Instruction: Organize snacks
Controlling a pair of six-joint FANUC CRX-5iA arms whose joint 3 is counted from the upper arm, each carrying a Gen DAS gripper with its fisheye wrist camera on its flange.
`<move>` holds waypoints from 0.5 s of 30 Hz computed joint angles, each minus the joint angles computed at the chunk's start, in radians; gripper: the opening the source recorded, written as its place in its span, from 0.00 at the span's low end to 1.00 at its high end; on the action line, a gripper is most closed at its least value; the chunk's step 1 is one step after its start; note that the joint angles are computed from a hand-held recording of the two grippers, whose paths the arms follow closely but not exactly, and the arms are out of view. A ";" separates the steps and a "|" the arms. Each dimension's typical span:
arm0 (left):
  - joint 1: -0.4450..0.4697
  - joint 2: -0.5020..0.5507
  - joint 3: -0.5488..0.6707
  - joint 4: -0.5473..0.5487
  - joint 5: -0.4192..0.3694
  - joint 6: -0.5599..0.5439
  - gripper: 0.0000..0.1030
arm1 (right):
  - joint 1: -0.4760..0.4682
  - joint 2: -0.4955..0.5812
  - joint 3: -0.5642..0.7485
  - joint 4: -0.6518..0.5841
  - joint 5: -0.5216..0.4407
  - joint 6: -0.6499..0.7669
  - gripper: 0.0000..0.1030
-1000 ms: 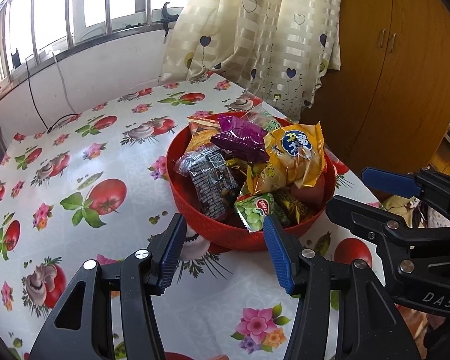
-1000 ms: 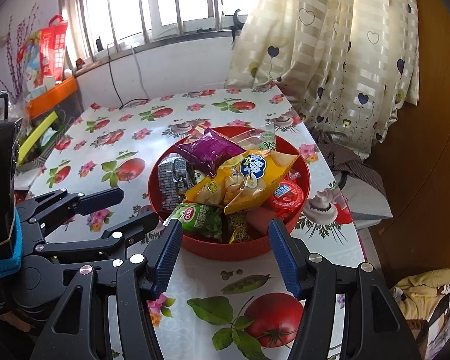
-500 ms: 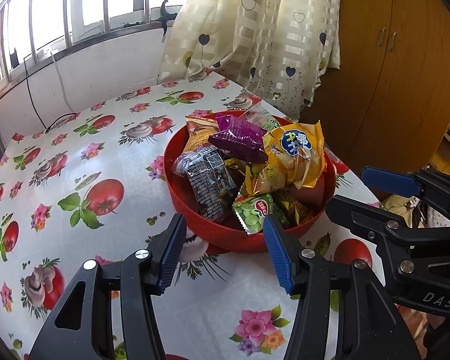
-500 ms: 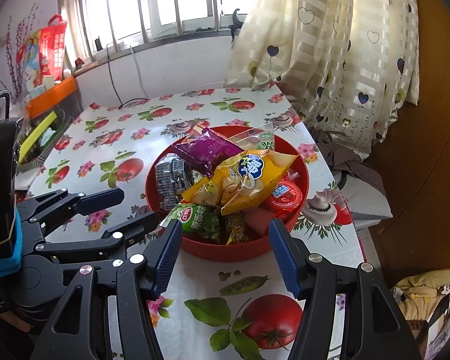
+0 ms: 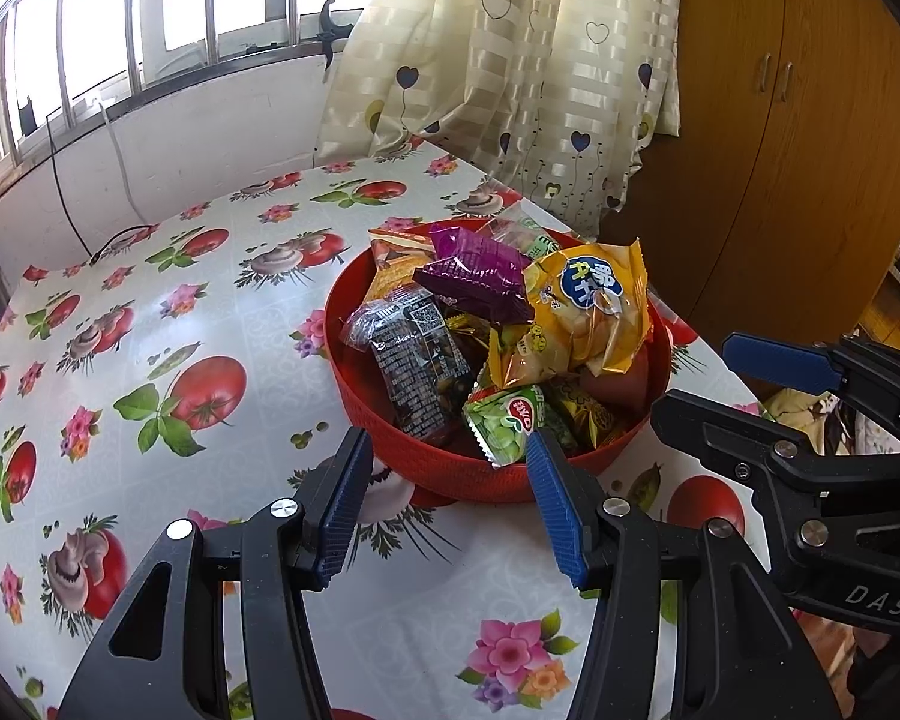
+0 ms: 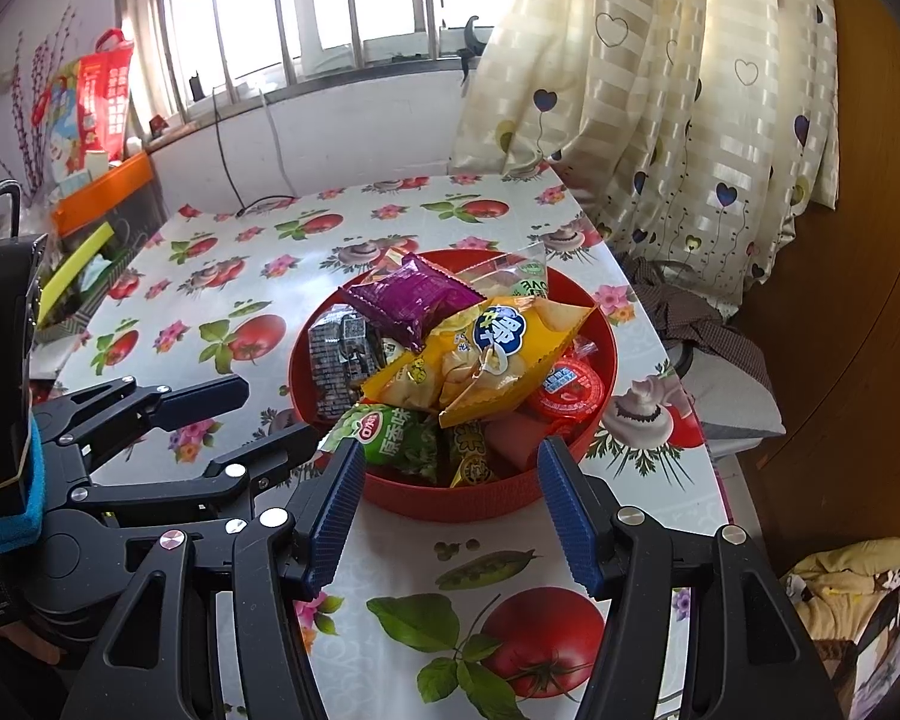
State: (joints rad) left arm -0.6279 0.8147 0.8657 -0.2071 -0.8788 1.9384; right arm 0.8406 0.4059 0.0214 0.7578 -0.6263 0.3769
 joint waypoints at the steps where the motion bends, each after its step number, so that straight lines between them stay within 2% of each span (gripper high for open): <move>1: 0.000 -0.001 0.000 -0.002 0.001 0.002 0.52 | 0.000 0.000 0.000 0.000 0.001 0.000 0.56; 15: 0.001 0.011 0.006 0.013 0.003 -0.005 0.52 | -0.001 0.000 -0.001 -0.001 0.001 0.001 0.56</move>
State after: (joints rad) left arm -0.6271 0.8256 0.8714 -0.1938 -0.8758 1.9332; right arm 0.8398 0.4063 0.0204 0.7568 -0.6252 0.3774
